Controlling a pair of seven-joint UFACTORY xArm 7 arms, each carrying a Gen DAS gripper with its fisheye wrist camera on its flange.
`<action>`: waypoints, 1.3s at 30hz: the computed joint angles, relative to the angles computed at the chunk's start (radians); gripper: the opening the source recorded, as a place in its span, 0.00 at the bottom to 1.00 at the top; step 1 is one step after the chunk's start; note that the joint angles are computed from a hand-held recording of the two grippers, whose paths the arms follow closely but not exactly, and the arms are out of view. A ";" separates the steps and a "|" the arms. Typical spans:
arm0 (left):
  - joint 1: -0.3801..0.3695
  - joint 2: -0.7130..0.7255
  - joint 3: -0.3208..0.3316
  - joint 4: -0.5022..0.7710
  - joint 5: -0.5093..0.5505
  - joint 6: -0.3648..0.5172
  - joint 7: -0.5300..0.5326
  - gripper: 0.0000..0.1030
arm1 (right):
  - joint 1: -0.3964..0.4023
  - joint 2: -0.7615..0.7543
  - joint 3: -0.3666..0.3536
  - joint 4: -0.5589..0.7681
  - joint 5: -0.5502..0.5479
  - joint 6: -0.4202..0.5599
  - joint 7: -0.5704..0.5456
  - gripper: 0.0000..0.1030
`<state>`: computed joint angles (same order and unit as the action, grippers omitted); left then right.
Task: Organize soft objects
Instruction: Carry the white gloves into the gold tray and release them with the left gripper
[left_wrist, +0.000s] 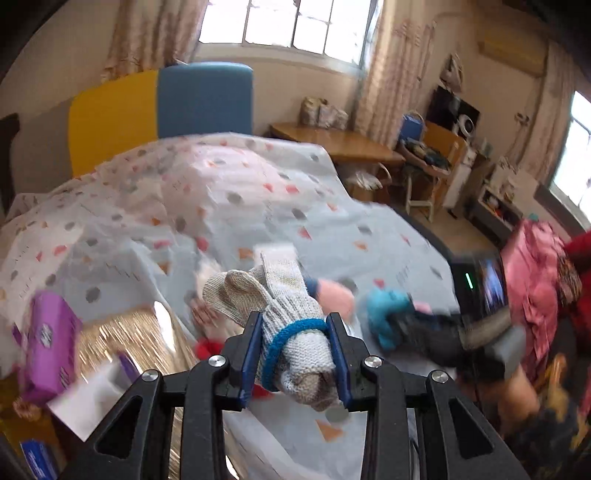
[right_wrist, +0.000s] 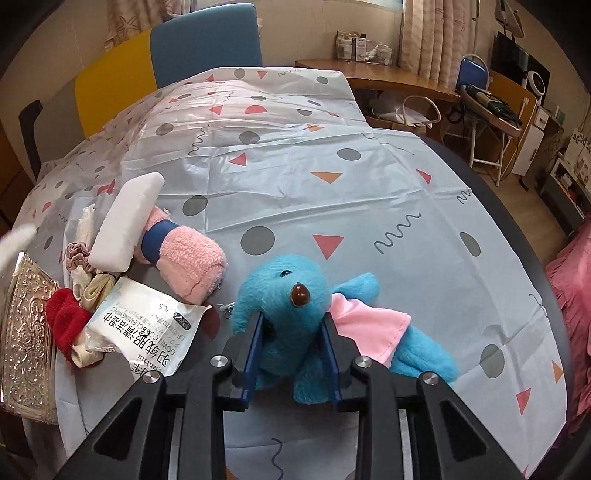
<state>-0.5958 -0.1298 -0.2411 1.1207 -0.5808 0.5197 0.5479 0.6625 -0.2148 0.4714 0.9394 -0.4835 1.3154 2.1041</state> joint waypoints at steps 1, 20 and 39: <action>0.013 0.034 0.005 0.048 0.022 -0.002 -0.029 0.34 | 0.000 0.004 0.001 0.005 -0.001 0.007 -0.002 0.28; 0.389 0.073 0.186 0.014 0.104 -0.069 -0.140 0.34 | 0.036 0.101 -0.019 0.098 -0.022 0.104 -0.064 0.27; 0.437 0.052 0.187 -0.168 0.100 -0.113 -0.189 0.53 | 0.103 0.178 -0.065 0.168 -0.051 0.174 -0.108 0.27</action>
